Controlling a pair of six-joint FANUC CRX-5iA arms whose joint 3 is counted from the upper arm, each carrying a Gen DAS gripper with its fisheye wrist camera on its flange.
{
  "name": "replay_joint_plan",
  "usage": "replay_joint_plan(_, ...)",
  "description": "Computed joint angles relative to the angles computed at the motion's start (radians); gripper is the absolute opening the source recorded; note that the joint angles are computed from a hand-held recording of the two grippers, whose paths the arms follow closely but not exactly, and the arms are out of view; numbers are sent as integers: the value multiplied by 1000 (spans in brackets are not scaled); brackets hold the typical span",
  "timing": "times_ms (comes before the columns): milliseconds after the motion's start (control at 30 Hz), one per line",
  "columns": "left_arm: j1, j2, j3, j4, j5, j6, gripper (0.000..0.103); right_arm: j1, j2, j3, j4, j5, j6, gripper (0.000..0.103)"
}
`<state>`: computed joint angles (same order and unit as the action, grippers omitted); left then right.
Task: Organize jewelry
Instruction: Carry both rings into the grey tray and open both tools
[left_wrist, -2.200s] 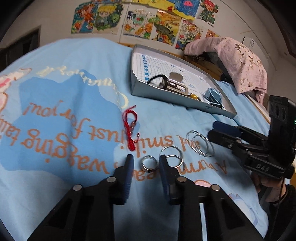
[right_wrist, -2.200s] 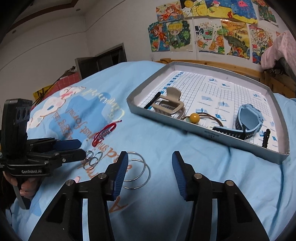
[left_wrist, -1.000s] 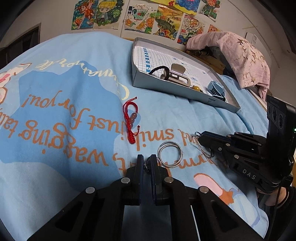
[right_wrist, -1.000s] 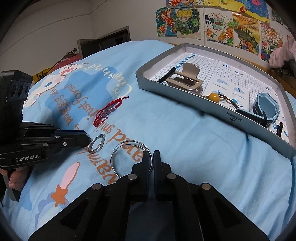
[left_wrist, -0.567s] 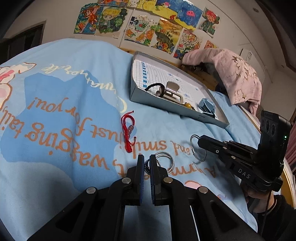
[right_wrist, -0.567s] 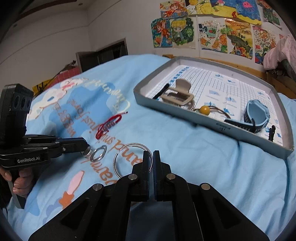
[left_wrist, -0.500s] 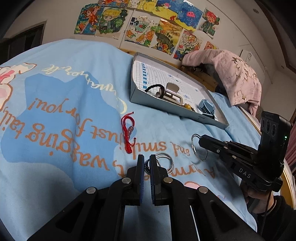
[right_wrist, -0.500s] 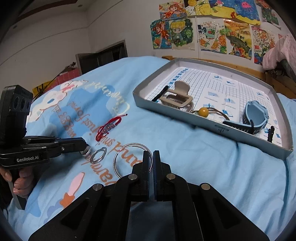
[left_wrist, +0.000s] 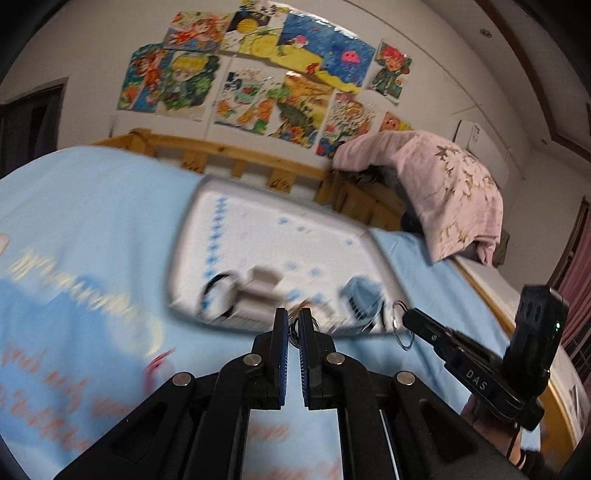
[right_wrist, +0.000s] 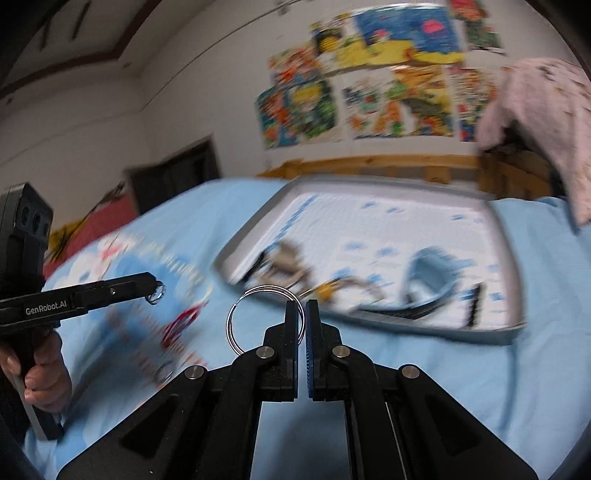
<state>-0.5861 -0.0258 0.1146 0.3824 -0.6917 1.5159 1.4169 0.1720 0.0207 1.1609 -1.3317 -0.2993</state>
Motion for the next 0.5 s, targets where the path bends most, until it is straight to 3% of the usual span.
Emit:
replay_joint_plan(100,-50,86,92,-29,9,52,6,-3,-55,-60,24,-75,-97,3)
replay_joint_plan(233,-110,206,254,-171,-58,156,6,-17,-88,-93,-10,-197,-130,3)
replay_joint_plan(333,-142,291,372,-277,-142,237,6,-47,-118,-130,-37,-203,-174,3)
replay_joint_plan(500,-153,356,463,-339,-239,310,6,-93,-121,-140,-89,-197,-161,3)
